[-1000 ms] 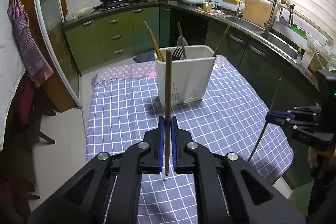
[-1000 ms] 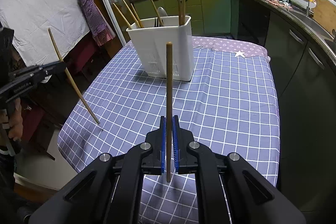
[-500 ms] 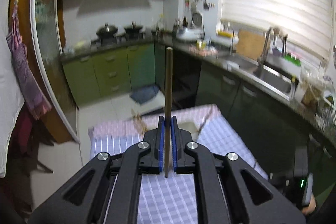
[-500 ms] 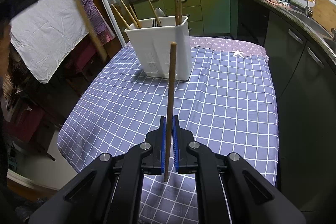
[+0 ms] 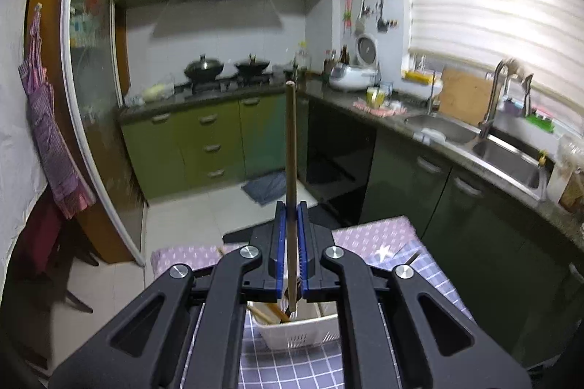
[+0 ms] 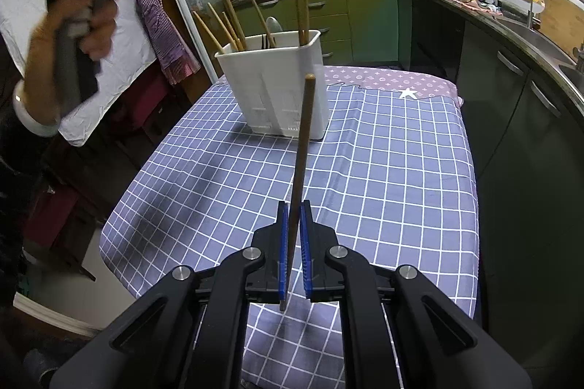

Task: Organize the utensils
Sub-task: 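Lower the left gripper's chopstick into the white caddy and open the left gripper, then carry the right gripper's chopstick over the caddy and lower it in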

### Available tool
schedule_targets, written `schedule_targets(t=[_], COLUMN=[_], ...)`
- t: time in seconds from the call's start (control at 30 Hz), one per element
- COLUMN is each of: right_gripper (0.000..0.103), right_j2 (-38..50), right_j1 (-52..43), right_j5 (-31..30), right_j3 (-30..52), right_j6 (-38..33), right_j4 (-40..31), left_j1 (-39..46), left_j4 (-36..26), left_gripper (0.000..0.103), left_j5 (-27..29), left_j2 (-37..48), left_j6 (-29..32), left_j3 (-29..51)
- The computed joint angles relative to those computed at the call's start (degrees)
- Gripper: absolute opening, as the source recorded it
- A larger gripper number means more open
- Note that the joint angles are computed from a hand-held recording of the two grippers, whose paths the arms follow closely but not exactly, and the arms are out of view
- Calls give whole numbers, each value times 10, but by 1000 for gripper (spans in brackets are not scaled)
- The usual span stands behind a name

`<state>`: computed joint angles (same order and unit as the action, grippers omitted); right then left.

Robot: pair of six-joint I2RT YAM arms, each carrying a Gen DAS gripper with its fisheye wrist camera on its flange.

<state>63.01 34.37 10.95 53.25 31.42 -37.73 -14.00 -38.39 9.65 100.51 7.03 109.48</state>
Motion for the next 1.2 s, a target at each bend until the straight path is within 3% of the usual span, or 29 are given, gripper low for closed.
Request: schedule_targets(t=[0.23,0.37,0.57,0.73,0.87,1.0,1.2], right_gripper=[7,7,4,5,9,9,9], right_j2=[6,7,40,166,334,443,554], right_j1=[14,24,15,-55,-74,-70,-87], right_j5=[11,25,51,-4,-68,-77,-82], right_j3=[15,41,139,233,307,363,463], right_j6=[5,1,-35,-68,-102,-116,-123], right_j4=[-8,-21,-44,-84,-143,-165,-220], left_j1=[13,33,111,184,259,343,437], left_j4=[11,31,45,-20,-88,-170,-257], left_gripper=[8,25,41,41,41,41,44], left_j5=[4,35,128,204,271,341,386], left_j2=[12,-26,-155,-235,-262,-264,-252], left_j6=[17,14,-5,77,148,220,318], left_j3=[-48,-94,-211,-288,-314,-321,-333])
